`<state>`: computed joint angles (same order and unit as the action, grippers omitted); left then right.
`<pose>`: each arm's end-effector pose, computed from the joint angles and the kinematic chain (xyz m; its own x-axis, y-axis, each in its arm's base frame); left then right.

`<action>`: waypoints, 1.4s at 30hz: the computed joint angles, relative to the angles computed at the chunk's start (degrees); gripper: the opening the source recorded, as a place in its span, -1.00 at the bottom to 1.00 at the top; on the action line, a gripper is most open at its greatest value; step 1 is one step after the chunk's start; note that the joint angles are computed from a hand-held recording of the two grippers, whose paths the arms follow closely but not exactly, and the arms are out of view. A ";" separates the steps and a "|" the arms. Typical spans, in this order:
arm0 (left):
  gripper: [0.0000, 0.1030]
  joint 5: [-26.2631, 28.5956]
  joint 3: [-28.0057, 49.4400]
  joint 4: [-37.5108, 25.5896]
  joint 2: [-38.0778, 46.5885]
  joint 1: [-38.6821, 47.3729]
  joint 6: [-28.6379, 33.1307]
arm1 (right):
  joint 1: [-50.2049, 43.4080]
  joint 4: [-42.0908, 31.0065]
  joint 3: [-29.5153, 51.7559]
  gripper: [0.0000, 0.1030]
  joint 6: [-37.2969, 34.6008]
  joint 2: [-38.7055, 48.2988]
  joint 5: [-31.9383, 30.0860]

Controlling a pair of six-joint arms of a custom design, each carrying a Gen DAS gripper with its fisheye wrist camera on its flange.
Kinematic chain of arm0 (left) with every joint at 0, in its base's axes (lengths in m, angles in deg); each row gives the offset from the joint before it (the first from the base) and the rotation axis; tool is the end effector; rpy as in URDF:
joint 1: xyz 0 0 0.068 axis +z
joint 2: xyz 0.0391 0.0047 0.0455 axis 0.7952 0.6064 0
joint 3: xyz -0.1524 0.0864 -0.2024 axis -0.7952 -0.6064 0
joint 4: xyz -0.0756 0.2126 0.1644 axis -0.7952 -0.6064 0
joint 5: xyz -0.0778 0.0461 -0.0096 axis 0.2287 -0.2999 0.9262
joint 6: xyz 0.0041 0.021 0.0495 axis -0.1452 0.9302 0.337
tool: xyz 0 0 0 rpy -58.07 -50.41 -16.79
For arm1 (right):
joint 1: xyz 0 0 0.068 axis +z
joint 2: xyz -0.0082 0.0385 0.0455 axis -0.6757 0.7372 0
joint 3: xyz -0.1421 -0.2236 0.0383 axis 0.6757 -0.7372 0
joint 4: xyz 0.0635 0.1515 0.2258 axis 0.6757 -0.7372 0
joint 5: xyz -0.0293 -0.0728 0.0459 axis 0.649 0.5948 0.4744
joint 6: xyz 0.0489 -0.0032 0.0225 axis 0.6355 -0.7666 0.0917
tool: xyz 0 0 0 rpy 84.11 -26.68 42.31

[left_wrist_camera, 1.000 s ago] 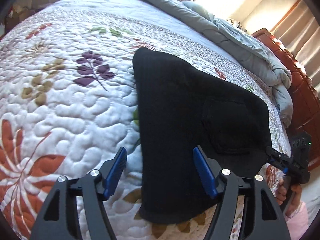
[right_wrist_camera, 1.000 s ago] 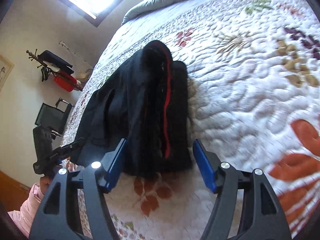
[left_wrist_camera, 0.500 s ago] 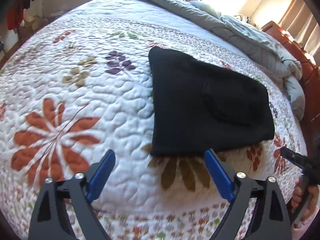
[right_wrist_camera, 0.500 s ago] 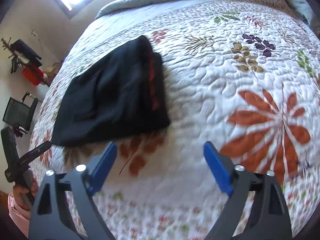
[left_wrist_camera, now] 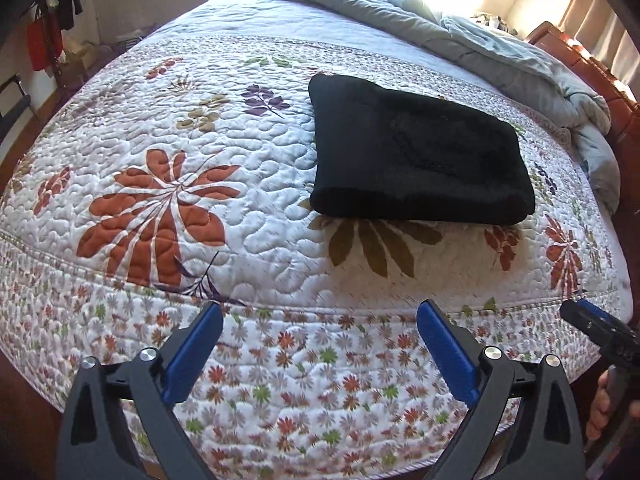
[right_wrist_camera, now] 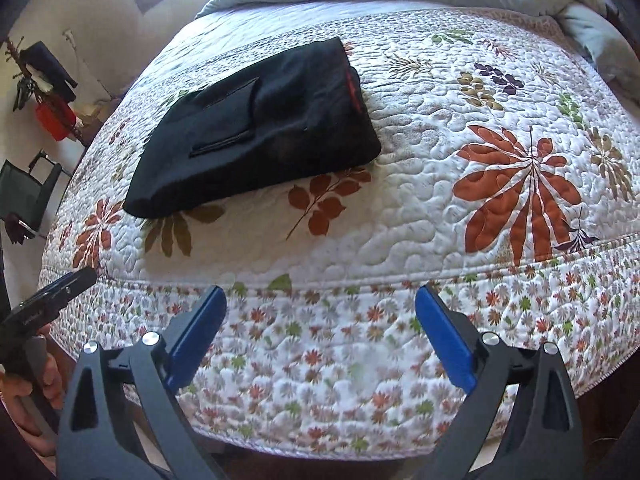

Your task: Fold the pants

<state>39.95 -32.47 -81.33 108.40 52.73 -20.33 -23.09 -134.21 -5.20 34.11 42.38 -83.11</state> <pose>0.1963 -0.0079 0.2404 -0.8914 0.0734 -0.4473 0.1670 0.9706 -0.1736 0.1634 0.0570 0.2584 -0.8868 0.2564 -0.3845 0.1780 0.9573 0.2278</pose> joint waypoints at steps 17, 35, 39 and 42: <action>0.90 -6.02 4.51 -9.53 -12.19 -2.56 -0.31 | 15.22 -9.90 8.89 0.85 11.42 0.17 9.64; 0.90 -5.95 9.13 -14.64 -17.10 -2.88 0.73 | 23.22 -14.32 14.12 0.85 16.21 0.87 14.78; 0.90 -5.82 9.29 -14.66 -16.96 -2.59 1.17 | 23.84 -14.46 14.53 0.85 16.84 1.13 14.72; 0.90 -6.08 9.25 -14.69 -16.87 -2.88 0.91 | 23.64 -14.20 14.34 0.86 16.86 1.48 14.55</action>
